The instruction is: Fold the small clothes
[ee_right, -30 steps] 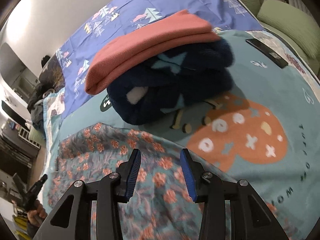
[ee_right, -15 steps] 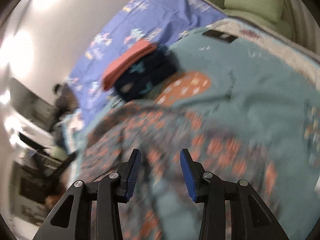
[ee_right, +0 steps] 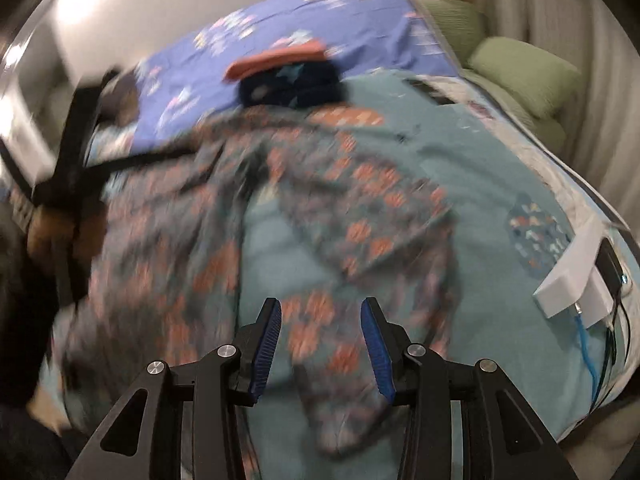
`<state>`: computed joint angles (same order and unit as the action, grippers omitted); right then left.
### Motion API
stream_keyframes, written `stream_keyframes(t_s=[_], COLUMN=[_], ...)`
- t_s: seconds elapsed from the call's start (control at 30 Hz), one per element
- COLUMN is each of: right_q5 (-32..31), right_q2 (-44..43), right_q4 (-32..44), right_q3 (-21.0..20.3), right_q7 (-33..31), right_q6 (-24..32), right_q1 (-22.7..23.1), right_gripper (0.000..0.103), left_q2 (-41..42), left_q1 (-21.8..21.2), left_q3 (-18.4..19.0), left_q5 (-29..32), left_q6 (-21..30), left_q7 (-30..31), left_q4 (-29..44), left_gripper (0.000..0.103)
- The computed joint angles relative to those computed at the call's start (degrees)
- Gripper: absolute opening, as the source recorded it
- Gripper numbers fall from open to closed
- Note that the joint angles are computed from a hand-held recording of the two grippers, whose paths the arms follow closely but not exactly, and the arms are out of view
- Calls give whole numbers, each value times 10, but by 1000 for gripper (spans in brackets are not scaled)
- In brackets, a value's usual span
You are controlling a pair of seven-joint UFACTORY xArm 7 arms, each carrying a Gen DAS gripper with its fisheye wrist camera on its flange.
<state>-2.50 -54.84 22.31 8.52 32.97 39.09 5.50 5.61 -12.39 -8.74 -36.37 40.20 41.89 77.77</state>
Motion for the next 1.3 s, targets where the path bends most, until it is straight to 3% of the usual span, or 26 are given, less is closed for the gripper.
stream_keyframes(t_s=[0.17, 0.2, 0.23, 0.27, 0.3, 0.5, 0.6, 0.73, 0.87, 1.03, 1.2, 1.3], right_q5=[-2, -8, -12, -17, -13, 79, 122, 171, 213, 266, 293, 318], right_q2=[28, 26, 23, 18, 8, -71, -30, 70, 173, 278, 343, 368], right_q4=[-15, -22, -25, -25, -28, -66, -31, 40, 121, 203, 247, 265], right_q3=[17, 19, 20, 20, 9, -127, -168, -228, -280, -316, -292, -282], right_q7=[7, 11, 16, 27, 32, 5, -28, -79, -135, -195, -214, -235], right_q6=[8, 0, -4, 1, 1, -168, -240, -317, -316, -270, -233, -218], right_q1=[11, 7, 3, -10, -13, -6, 29, 110, 203, 270, 247, 235], right_gripper=[44, 40, 17, 5, 5, 4, 4, 5, 6, 6, 6, 7], left_q2=[6, 4, 2, -1, -3, -11, -15, -26, -39, -41, -40, -31], left_q1=[0, -1, -1, -1, -1, 10, 16, 26, 35, 36, 19, 3], left_q3=[0, 0, 0, 0, 1, 5, 8, 17, 28, 34, 23, 13], left_q5=[-1, 3, 7, 10, 9, -44, -87, -146, -191, -199, -164, -141], left_q6=[18, 17, 15, 15, 16, 77, 122, 173, 228, 273, 225, 164], left_q7=[-36, -39, -40, -40, -39, -6, 17, 53, 112, 163, 176, 154], left_q4=[7, 5, 3, -1, -2, 11, 17, 16, 12, 11, -4, -10], left_gripper=[46, 46, 46, 46, 46, 46, 55, 57, 67, 70, 71, 71])
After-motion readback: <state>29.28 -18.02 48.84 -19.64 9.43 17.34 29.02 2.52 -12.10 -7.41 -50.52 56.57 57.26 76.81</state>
